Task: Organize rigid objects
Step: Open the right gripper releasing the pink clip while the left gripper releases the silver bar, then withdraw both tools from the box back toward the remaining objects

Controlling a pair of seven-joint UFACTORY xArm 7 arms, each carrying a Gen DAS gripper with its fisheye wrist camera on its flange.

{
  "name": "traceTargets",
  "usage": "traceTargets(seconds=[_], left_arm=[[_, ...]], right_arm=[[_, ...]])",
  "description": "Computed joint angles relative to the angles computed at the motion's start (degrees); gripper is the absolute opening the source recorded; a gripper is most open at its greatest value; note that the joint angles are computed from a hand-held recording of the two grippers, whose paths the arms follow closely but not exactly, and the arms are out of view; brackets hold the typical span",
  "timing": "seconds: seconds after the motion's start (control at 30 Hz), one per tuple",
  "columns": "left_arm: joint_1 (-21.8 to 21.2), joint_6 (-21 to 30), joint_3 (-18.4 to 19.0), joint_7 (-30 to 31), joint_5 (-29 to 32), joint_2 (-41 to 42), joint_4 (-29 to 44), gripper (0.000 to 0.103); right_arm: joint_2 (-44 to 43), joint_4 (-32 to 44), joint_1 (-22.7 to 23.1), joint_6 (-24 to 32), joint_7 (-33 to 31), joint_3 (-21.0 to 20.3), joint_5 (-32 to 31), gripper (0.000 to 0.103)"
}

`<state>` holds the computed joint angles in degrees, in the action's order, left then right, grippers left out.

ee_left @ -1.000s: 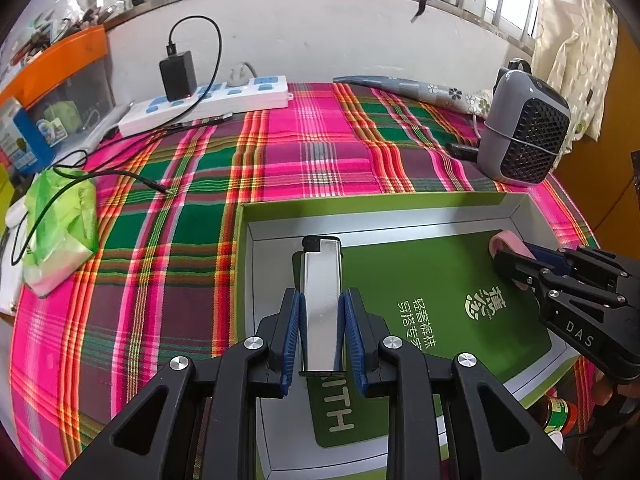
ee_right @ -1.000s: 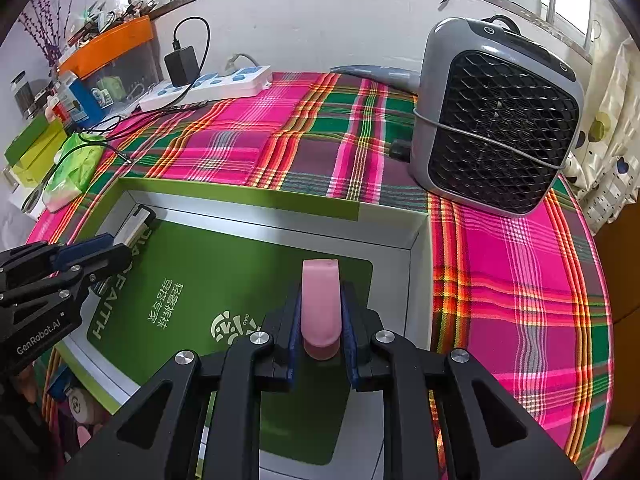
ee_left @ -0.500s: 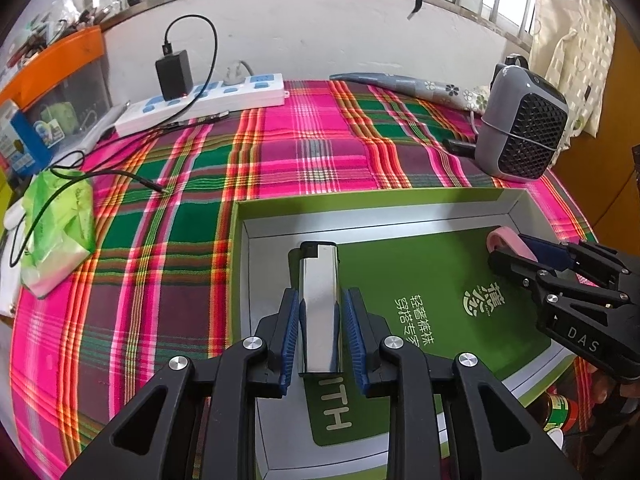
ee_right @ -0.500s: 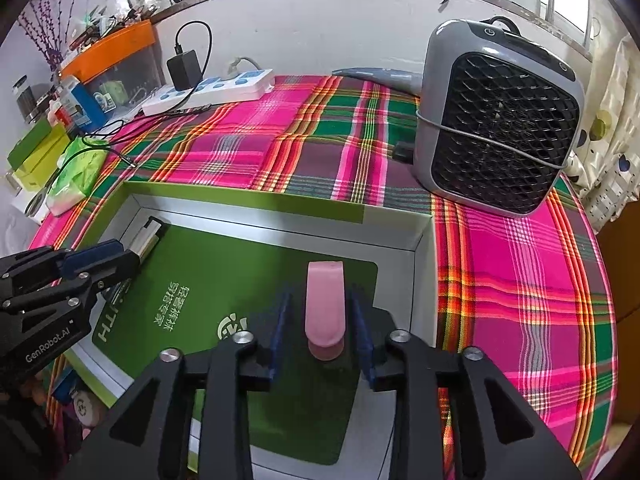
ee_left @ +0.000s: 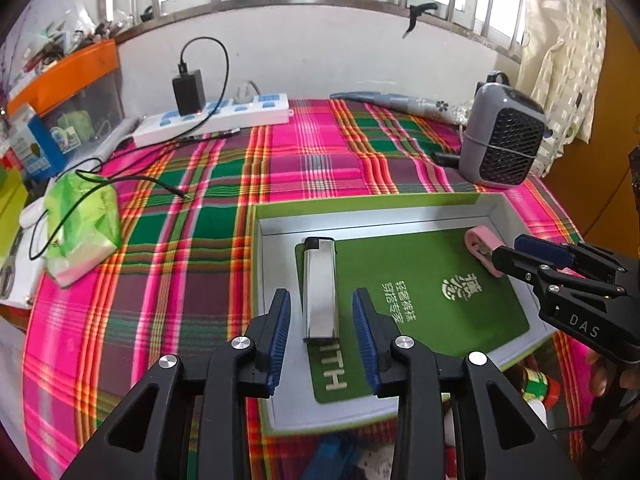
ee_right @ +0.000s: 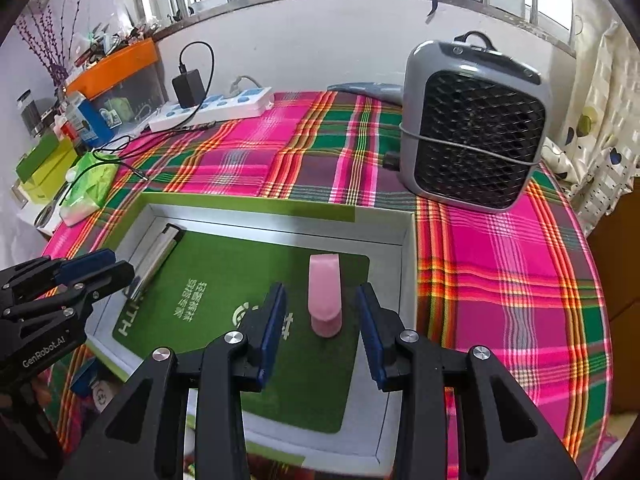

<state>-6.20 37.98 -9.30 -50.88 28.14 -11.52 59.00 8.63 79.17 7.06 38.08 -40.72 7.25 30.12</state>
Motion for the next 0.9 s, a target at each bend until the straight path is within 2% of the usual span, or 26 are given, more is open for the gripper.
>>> traceTargets(seconds=[0.4,0.9], left_arm=[[0.94,0.16,-2.53,-3.00,-0.29,-8.70,-6.40,0.032],[2.72,0.46,-5.62,-5.12,-5.06,-20.58,-15.99,0.033]], right_arm=[[-8.55,-8.43,-0.02,-0.78,-5.94,-2.10,6.88,0.038],[-16.15,-17.34,1.75,0.22,-12.77,-6.32,11.91,0.038]])
